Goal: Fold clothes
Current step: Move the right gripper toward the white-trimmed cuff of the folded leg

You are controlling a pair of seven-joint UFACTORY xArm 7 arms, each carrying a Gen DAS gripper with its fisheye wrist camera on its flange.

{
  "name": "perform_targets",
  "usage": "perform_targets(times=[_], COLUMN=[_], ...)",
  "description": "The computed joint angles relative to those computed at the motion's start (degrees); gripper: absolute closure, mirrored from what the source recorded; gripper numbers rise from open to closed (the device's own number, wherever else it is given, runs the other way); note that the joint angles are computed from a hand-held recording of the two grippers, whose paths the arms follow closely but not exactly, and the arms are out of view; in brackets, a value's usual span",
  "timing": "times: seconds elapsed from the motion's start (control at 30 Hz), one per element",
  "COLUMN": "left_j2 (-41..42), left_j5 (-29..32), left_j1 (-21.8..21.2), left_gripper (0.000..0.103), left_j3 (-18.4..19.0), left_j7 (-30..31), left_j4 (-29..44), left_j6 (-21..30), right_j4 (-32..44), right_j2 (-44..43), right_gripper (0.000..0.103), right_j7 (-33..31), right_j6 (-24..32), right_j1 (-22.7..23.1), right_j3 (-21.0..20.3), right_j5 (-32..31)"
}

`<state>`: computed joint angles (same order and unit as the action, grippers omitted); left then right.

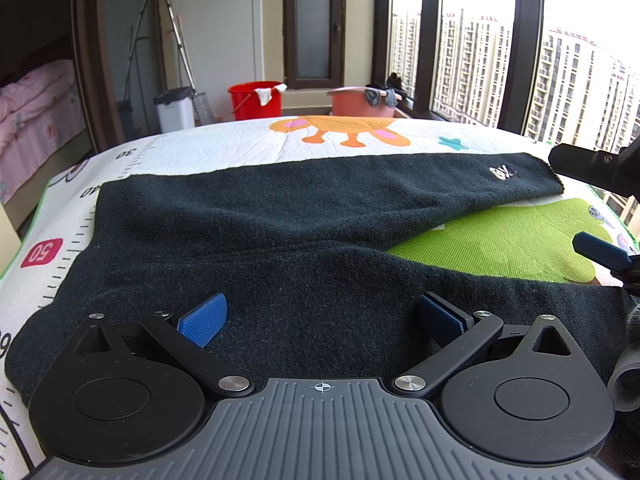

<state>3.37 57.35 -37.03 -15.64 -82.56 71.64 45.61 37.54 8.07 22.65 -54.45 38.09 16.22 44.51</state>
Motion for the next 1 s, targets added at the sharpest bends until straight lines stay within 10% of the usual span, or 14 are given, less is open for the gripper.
perform_targets(times=[1.0], left_j2=[0.0], left_j5=[0.0], left_j1=[0.0], left_gripper=[0.0], left_j3=[0.0], left_j7=[0.0], left_j4=[0.0], left_j6=[0.0], right_j4=[0.3], right_j2=[0.1], right_gripper=[0.0], right_j7=[-0.2], right_j6=[-0.2], right_j1=[0.3], right_j3=[0.2], right_j5=[0.6])
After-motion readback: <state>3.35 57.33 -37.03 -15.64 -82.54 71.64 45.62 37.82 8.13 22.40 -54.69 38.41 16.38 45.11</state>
